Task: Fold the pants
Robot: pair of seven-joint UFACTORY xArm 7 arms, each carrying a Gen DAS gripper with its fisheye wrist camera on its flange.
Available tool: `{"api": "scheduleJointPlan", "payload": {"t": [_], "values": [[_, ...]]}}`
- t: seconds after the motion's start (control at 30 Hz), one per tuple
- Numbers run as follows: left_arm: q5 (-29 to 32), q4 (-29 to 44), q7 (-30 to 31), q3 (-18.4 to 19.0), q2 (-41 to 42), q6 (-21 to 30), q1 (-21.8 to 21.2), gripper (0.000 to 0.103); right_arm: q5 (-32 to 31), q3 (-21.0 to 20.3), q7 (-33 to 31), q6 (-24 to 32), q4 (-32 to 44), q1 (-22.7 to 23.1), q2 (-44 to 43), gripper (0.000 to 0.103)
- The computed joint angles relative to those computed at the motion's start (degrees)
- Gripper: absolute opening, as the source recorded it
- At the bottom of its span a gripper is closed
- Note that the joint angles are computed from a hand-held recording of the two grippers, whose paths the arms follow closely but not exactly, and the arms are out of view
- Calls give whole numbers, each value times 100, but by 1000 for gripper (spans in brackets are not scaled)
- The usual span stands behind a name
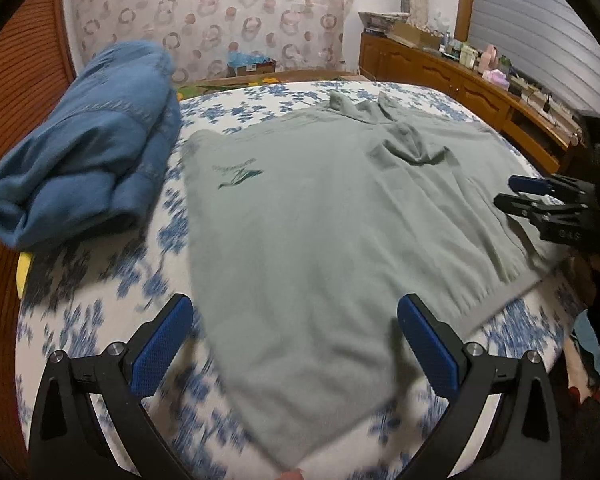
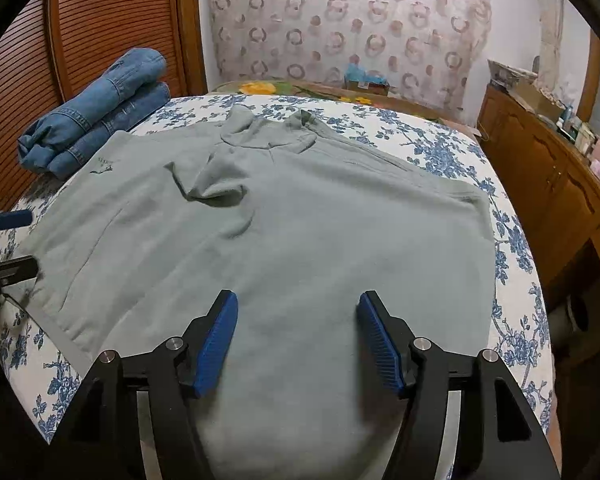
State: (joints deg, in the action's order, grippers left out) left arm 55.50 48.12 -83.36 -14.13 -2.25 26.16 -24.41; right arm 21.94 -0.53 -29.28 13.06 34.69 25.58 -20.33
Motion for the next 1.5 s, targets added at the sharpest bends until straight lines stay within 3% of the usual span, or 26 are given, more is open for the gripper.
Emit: {"api": "scheduleJointPlan", "payload": {"t": [0.2,0.57,0.7,0.8,0.97,1.13,1.5], "values": [[-144,-640,-197,-157,-642,-183,146,96,13,89,111,-87,263,-27,327,65],[-207,-1002,-339,-457,-880,-586,607,49,16,140,144,-105,306,-69,379,65],[-97,-984,-423,-524,-814,-566,665,47,56,127,115,-119,317,-54,400,65],[135,-936,-587,-548,-770,-496,680,39,68,129,107,-120,317,-57,402,65],[435,-878,-783,-445,-677,-627,644,11,150,96,42,-131,322,-17,414,65],[526,-758,-801,-375,-621,-737,604,5,233,85,-10,-152,346,1,456,65],[436,-58,-178,-269,-360,-727,440,5,466,58,-119,-214,366,58,515,65]]}}
